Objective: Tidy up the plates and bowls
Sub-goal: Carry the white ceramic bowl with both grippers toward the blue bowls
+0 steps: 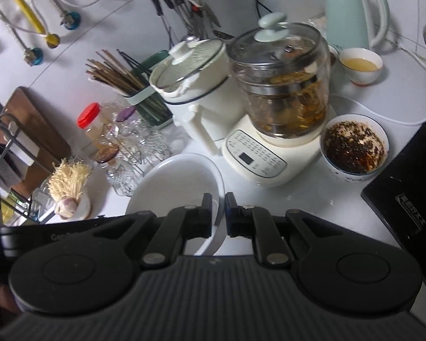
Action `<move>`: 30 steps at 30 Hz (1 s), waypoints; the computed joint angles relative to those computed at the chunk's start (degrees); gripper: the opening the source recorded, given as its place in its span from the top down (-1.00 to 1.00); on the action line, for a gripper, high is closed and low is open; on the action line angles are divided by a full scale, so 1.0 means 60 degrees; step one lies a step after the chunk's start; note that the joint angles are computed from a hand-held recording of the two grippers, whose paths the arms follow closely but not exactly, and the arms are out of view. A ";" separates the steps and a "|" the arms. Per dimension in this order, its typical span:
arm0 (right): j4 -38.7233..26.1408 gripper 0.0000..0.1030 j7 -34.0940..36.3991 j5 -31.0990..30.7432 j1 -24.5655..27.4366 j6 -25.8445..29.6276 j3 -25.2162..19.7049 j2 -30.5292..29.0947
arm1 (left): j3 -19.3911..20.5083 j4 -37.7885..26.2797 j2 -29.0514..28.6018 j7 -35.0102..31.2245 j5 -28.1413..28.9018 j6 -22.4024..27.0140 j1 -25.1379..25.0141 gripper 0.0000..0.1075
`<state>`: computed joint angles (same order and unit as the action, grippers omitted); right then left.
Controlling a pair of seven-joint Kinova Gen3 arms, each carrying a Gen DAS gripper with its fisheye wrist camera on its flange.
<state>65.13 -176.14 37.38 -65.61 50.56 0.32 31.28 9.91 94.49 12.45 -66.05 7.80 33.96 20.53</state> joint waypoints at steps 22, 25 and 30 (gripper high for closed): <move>-0.3059 0.77 0.3141 -0.1580 0.0132 -0.0266 -0.0040 0.1634 | -0.0420 0.1748 -0.1907 0.2050 -0.1466 -0.0451 -0.0679 0.69; -0.3540 0.77 0.3738 -0.1951 0.0125 -0.0348 -0.0027 0.1903 | -0.0377 0.2032 -0.2238 0.2515 -0.1725 -0.0366 -0.0885 0.69; -0.4536 0.77 0.4424 -0.2598 0.0074 -0.0003 0.0039 0.2432 | -0.0270 0.2262 -0.2511 0.2932 -0.1962 -0.0114 -0.1167 0.69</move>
<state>37.92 -149.60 21.79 -65.17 50.54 0.55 45.87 8.30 108.06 -2.62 -48.46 -3.98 33.27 13.53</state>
